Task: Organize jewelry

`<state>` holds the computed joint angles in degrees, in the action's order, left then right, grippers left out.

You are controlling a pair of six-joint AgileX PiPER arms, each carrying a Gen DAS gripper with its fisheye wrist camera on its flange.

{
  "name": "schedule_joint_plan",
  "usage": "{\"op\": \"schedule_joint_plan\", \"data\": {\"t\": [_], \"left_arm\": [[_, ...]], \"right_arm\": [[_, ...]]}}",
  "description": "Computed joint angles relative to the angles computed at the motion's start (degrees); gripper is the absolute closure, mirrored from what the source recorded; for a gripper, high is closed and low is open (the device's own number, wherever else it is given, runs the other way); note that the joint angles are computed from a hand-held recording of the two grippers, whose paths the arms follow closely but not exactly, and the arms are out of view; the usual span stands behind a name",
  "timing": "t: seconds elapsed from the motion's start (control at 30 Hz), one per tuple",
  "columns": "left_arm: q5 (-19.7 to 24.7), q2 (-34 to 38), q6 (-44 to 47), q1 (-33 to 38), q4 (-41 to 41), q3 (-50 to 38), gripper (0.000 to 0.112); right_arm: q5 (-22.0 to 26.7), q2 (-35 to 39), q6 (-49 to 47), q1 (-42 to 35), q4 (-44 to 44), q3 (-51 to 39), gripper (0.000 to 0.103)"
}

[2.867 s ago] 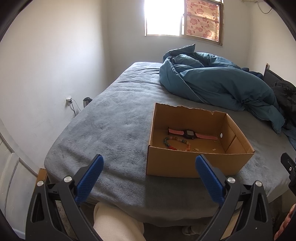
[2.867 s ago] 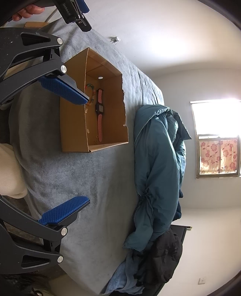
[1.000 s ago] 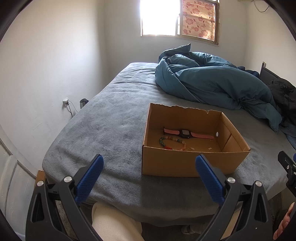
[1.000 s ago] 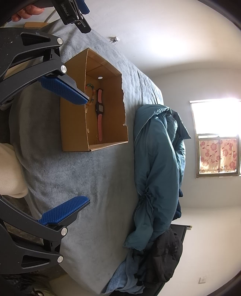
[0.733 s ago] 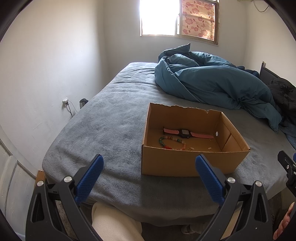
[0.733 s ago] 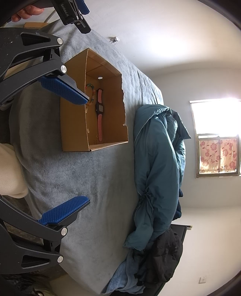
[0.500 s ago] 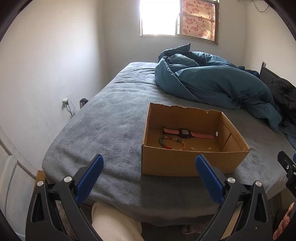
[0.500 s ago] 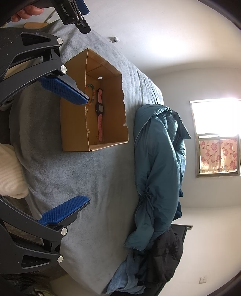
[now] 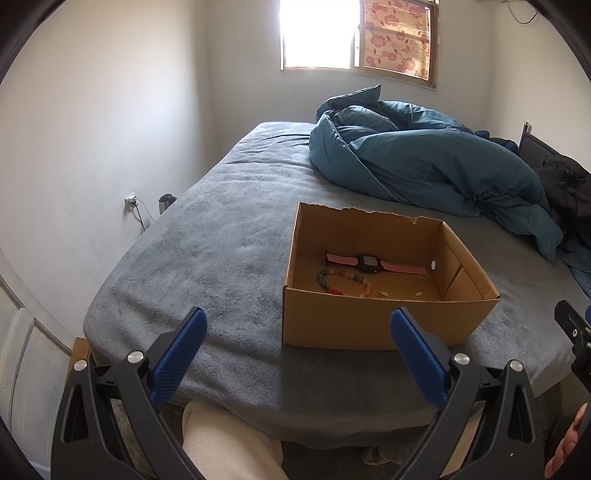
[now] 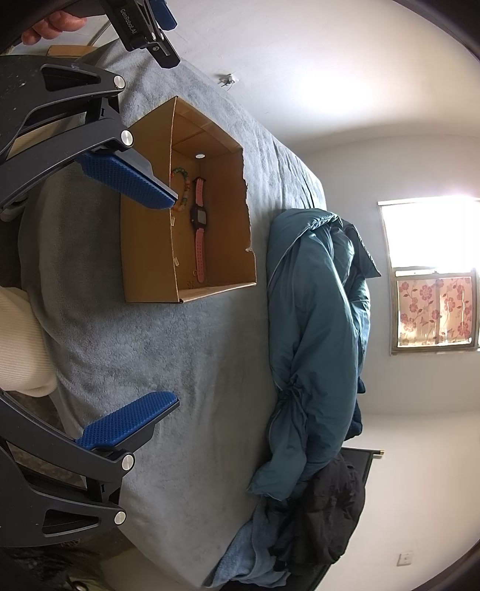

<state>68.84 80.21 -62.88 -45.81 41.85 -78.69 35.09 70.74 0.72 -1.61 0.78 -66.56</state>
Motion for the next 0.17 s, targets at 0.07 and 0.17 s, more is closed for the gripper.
{"op": "schedule_joint_plan", "data": {"t": [0.07, 0.17], "left_arm": [[-0.1, -0.08, 0.07, 0.09, -0.06, 0.06, 0.015], [-0.18, -0.04, 0.11, 0.22, -0.19, 0.06, 0.015]], "right_arm": [[-0.07, -0.01, 0.01, -0.01, 0.07, 0.03, 0.008], [-0.33, -0.03, 1.26, 0.62, -1.02, 0.32, 0.008]]}}
